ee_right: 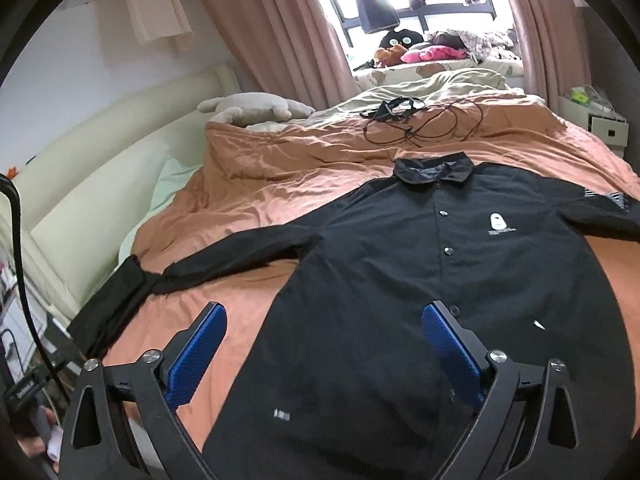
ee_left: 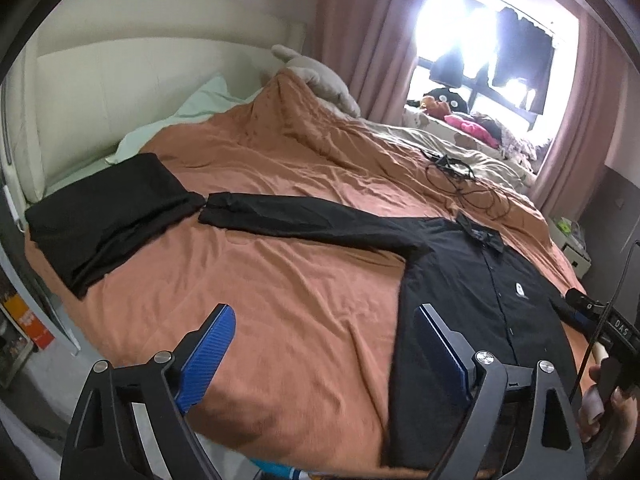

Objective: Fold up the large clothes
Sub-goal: 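Grasp the black shirt sleeve cuff with left tool while right tool pins the shirt body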

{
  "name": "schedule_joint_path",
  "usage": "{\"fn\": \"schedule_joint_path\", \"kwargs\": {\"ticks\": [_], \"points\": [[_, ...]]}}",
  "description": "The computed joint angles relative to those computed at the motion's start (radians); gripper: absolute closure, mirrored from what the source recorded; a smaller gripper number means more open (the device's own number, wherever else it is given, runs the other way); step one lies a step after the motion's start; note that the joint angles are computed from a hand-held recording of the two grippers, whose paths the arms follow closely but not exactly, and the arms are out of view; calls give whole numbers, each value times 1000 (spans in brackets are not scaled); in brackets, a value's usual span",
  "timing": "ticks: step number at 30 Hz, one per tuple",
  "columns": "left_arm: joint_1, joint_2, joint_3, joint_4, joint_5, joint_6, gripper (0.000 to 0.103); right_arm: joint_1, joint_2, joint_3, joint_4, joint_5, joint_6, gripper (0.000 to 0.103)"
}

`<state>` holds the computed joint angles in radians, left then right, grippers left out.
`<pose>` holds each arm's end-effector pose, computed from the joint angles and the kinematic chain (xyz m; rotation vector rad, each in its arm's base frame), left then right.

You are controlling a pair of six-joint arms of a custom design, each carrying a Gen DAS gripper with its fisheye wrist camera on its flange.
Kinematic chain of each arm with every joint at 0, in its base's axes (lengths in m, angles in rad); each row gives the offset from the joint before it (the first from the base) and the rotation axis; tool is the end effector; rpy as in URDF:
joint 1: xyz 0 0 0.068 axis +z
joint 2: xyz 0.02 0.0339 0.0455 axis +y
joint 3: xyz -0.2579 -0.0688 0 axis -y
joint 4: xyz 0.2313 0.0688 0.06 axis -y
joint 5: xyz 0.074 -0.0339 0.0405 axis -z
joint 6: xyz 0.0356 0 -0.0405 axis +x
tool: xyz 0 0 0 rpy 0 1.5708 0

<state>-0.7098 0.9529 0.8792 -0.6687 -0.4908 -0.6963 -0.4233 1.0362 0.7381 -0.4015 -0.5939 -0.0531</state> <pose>0.1500 -0.1068 0.2953 -0.2278 2.2056 -0.2054 0.1965 -0.0667 0.2582 0.0942 2.1586 0.4012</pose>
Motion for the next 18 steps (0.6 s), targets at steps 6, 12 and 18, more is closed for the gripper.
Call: {"fn": "schedule_joint_path", "kwargs": {"ticks": [6, 12, 18], "points": [[176, 130, 43, 115, 139, 93, 19, 88, 194, 65, 134, 71, 106, 20], [359, 270, 92, 210, 293, 129, 26, 167, 382, 163, 219, 140, 181, 23], [488, 400, 139, 283, 384, 137, 26, 246, 541, 261, 277, 180, 224, 34]]}}
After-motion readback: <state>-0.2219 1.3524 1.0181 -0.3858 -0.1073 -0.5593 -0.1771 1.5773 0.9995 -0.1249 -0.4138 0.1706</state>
